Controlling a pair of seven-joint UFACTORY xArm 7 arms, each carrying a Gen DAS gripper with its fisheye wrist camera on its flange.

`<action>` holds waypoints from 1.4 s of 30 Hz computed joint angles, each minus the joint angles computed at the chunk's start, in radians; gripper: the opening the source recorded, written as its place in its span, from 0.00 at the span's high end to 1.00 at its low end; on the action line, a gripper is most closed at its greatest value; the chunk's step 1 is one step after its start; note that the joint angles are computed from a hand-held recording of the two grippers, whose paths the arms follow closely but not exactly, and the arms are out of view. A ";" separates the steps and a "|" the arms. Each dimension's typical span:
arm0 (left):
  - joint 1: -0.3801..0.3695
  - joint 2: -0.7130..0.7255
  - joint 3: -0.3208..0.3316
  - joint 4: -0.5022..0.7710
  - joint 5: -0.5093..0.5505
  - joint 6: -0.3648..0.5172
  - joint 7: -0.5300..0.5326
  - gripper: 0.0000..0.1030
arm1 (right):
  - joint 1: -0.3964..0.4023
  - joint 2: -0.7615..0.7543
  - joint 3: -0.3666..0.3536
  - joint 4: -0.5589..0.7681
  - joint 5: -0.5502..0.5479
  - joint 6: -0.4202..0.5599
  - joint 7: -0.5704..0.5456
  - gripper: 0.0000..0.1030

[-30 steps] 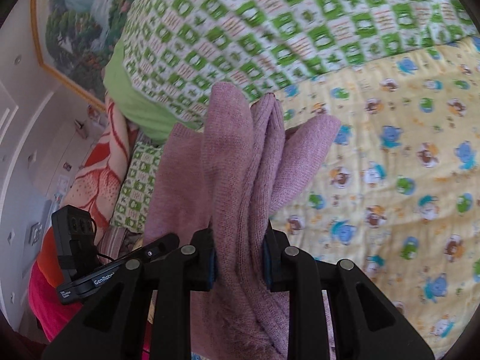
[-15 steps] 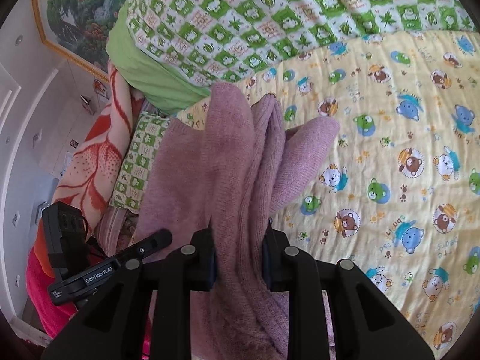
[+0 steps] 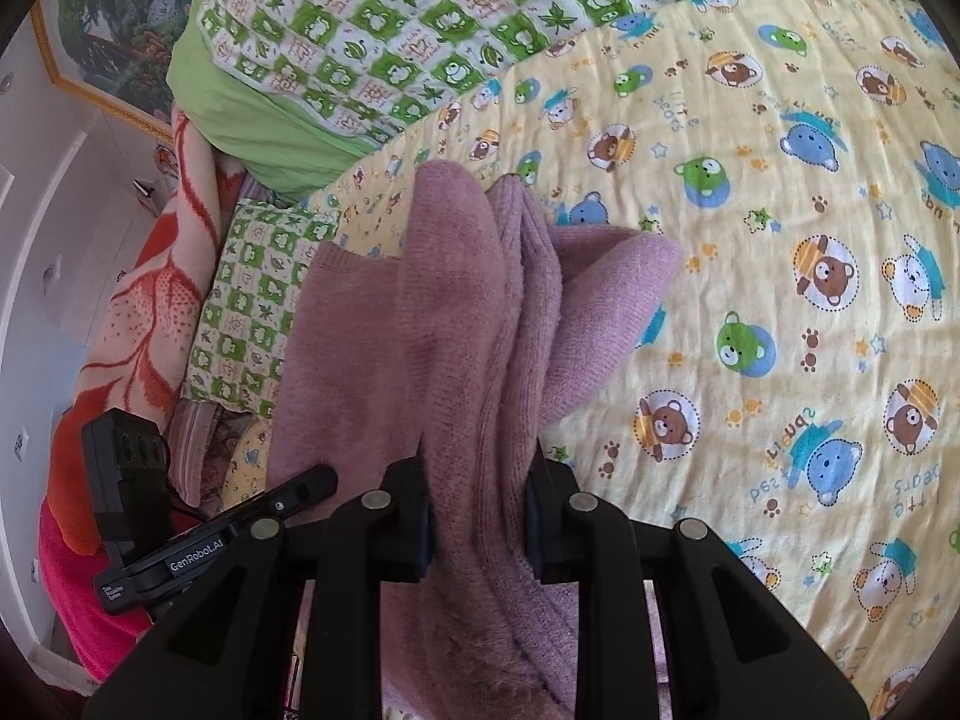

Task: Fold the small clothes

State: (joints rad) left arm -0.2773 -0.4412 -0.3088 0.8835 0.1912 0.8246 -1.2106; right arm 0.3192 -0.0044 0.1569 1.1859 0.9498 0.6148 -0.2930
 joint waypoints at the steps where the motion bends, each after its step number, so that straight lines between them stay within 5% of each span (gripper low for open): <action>1: -0.001 0.000 0.000 -0.002 -0.001 -0.001 0.000 0.70 | 0.000 0.002 0.000 0.000 -0.001 -0.001 0.001 0.76; 12: -0.003 -0.007 0.019 -0.059 -0.025 -0.058 0.022 0.65 | -0.014 0.039 0.002 0.002 -0.062 -0.012 0.026 0.76; 19: 0.002 -0.015 0.025 -0.075 -0.043 -0.047 0.015 0.41 | -0.030 0.057 0.010 0.000 -0.035 -0.009 0.033 0.70; 22: -0.010 -0.054 0.037 -0.102 -0.083 -0.054 0.016 0.41 | -0.034 0.031 0.006 -0.016 -0.041 -0.003 0.060 0.56; 36: -0.077 -0.275 -0.017 -0.217 -0.185 0.069 -0.004 0.34 | 0.017 -0.278 -0.076 -0.291 -0.041 -0.008 0.115 0.55; 42: -0.086 -0.283 -0.028 -0.218 -0.201 0.092 -0.008 0.34 | 0.055 -0.235 -0.073 -0.248 -0.095 -0.063 0.154 0.51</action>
